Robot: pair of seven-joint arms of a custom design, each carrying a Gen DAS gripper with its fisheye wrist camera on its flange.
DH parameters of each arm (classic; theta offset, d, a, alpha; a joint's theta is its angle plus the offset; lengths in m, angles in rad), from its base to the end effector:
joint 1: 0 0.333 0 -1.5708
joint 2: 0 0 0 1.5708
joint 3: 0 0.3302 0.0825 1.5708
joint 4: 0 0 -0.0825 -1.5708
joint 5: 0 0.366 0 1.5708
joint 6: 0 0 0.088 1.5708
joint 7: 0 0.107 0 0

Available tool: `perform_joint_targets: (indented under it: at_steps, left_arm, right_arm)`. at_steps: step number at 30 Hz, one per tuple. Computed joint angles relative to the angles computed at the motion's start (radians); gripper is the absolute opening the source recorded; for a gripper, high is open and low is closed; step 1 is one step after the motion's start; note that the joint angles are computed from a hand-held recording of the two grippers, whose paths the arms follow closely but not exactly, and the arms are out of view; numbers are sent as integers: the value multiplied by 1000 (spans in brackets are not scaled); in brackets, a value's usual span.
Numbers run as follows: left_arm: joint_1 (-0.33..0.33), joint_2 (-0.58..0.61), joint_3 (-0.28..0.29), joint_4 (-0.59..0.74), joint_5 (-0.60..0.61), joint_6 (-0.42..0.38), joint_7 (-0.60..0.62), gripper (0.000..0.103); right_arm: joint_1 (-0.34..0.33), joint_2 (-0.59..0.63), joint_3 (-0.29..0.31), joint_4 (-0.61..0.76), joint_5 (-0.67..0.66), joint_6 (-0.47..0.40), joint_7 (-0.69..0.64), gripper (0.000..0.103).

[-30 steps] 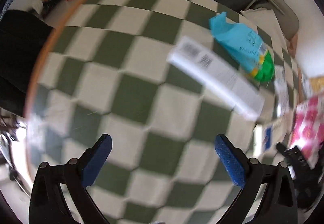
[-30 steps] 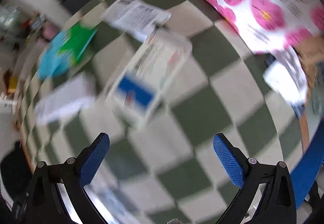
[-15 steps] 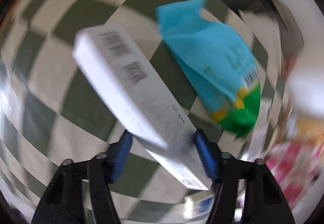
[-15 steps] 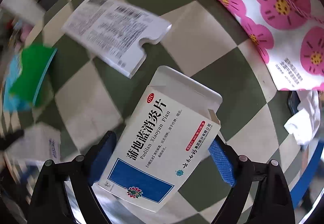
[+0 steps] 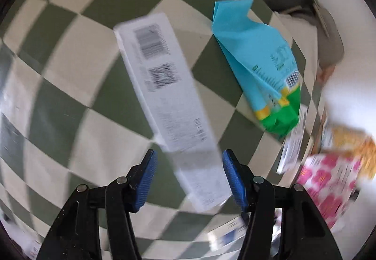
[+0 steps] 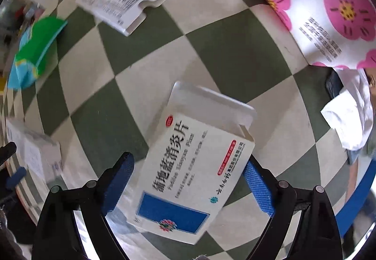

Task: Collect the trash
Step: 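Grasp the white toothpaste box with left tool while right tool grasps white medicine box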

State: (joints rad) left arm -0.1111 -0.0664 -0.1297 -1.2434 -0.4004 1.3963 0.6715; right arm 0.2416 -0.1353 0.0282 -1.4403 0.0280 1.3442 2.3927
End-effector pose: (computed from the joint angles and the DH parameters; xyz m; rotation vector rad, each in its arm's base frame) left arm 0.4467 -0.1622 0.8074 2.4308 -1.3710 0.4121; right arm 0.4428 0.1276 0.7436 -1.5196 2.6997 0.0208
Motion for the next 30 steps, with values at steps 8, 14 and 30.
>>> perform_joint_targets:
  at_steps: [8, 14, 30]
  left_arm:
    - [-72, 119, -88, 173, 198, -169, 118, 55]
    - [-137, -43, -108, -11, 247, -282, 463, 55]
    - [-189, -167, -79, -260, 317, -9, 305, 42]
  right_arm:
    - [13, 55, 26, 54, -105, 9, -19, 84]
    - [50, 86, 47, 106, -80, -73, -201, 82]
    - [75, -80, 51, -107, -52, 7, 2, 82]
